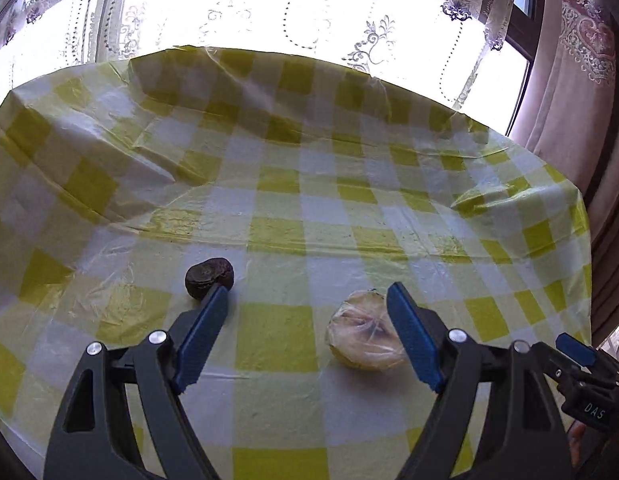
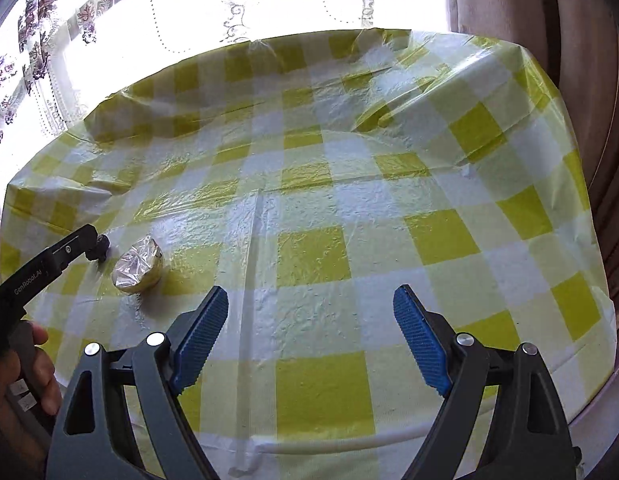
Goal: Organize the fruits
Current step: 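Withdraw both open tools from the box toward the table, then grasp the dark round fruit with the left tool while the right tool grasps the wrapped melon slice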
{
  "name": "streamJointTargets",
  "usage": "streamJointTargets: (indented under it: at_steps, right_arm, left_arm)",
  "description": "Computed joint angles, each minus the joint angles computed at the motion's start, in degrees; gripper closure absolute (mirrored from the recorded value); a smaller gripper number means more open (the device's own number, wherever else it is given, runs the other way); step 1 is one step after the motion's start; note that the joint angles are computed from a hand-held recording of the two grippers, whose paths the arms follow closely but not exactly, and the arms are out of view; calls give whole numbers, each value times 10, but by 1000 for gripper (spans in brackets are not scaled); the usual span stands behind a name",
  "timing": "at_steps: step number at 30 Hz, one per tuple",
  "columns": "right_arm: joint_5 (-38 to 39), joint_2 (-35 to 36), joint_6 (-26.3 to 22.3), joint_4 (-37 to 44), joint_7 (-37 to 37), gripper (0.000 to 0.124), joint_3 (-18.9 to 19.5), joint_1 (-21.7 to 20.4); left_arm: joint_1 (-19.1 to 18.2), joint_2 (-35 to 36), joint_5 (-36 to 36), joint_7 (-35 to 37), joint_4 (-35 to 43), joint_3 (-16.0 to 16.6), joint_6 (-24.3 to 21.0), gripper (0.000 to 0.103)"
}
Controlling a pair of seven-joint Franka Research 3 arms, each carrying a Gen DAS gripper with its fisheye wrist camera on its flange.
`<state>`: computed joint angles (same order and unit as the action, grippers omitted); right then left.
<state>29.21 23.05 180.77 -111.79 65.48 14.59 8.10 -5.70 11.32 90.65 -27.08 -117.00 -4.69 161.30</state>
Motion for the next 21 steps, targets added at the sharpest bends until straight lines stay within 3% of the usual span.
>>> streamJointTargets:
  at_steps: [9,14,18,21]
  right_arm:
    - [-4,44,-19,61,-61,41,50,1]
    - [-8,63,-25,83,-112,39,77,3]
    - [-13,77,-42,101,-134,39,70,25]
    - [-21,89,-66,120,-128,39,43,54]
  left_arm:
    - [34,15,-44,-7,-7,20,26,22]
    - [38,30,-84,28,-3,32,53,30]
    - [38,39,-85,25,2,43,80,34]
    - [39,46,-100,37,5,48,95,38]
